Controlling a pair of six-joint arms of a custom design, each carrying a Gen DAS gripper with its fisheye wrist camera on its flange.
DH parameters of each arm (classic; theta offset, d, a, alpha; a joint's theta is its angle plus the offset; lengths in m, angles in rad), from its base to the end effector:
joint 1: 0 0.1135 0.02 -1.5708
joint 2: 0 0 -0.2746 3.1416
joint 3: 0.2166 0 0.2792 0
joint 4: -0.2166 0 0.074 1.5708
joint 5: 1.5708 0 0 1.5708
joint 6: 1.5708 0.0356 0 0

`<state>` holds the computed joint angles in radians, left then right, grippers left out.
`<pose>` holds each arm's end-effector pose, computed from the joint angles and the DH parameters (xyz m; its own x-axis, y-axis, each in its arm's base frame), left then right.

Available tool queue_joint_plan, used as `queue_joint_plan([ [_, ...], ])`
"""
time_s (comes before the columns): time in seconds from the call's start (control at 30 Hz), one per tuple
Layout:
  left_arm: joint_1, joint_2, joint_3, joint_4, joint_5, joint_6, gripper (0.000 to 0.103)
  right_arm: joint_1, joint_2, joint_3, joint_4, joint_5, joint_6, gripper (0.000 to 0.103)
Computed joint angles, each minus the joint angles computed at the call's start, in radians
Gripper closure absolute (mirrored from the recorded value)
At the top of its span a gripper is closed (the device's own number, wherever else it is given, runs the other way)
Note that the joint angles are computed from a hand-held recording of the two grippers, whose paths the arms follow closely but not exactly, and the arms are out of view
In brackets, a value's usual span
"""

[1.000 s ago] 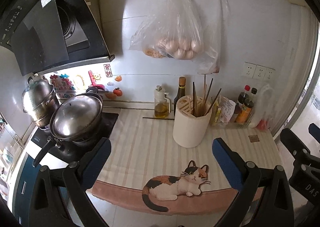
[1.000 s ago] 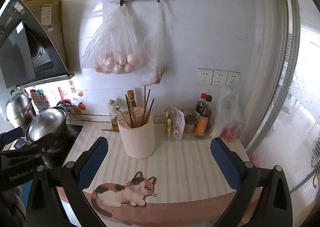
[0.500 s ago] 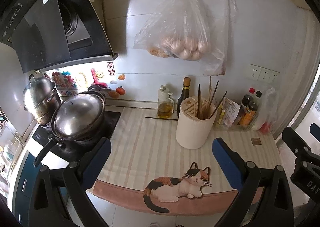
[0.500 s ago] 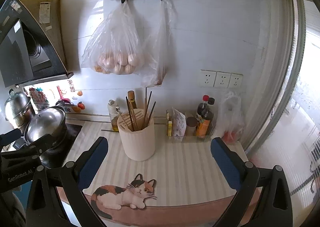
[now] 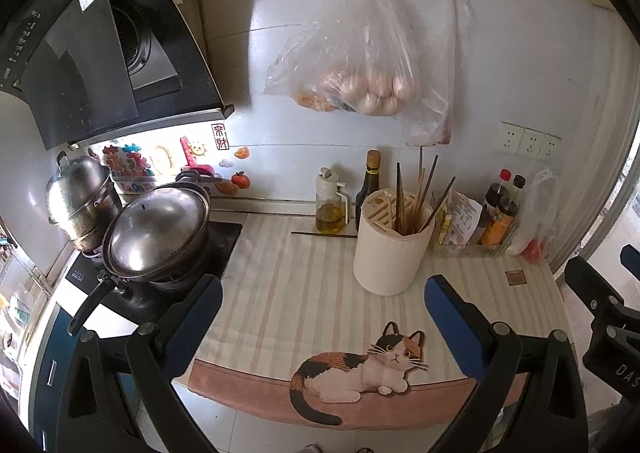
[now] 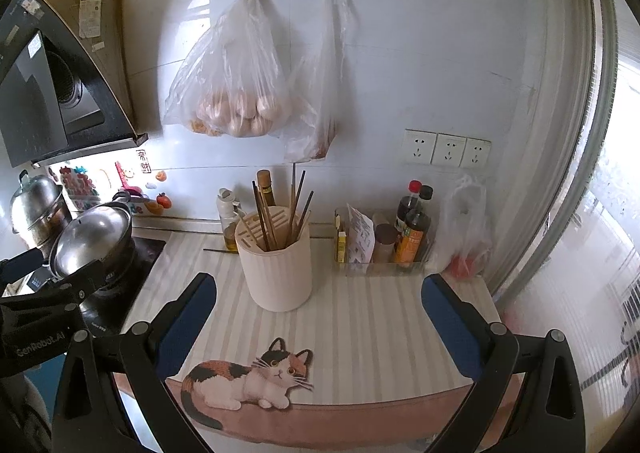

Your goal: Organize utensils

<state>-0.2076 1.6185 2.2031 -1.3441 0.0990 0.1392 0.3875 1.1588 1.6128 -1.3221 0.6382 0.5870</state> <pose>0.2994 -0.0667 0.5130 -0.6291 0.2736 -0.7276 0.3661 0.9300 0.0332 0.1886 0.0541 0.4603 -0.5589 0.2524 -0.7899 0.4354 0.9000 -0.0206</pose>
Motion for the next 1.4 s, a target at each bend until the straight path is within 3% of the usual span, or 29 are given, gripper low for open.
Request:
queue_joint_plan([
  [1.4, -0.007, -0.007, -0.002, -0.008, 0.019, -0.003, 0.0, 0.014, 0.006, -0.001, -0.011, 0.01, -0.002, 0.0],
])
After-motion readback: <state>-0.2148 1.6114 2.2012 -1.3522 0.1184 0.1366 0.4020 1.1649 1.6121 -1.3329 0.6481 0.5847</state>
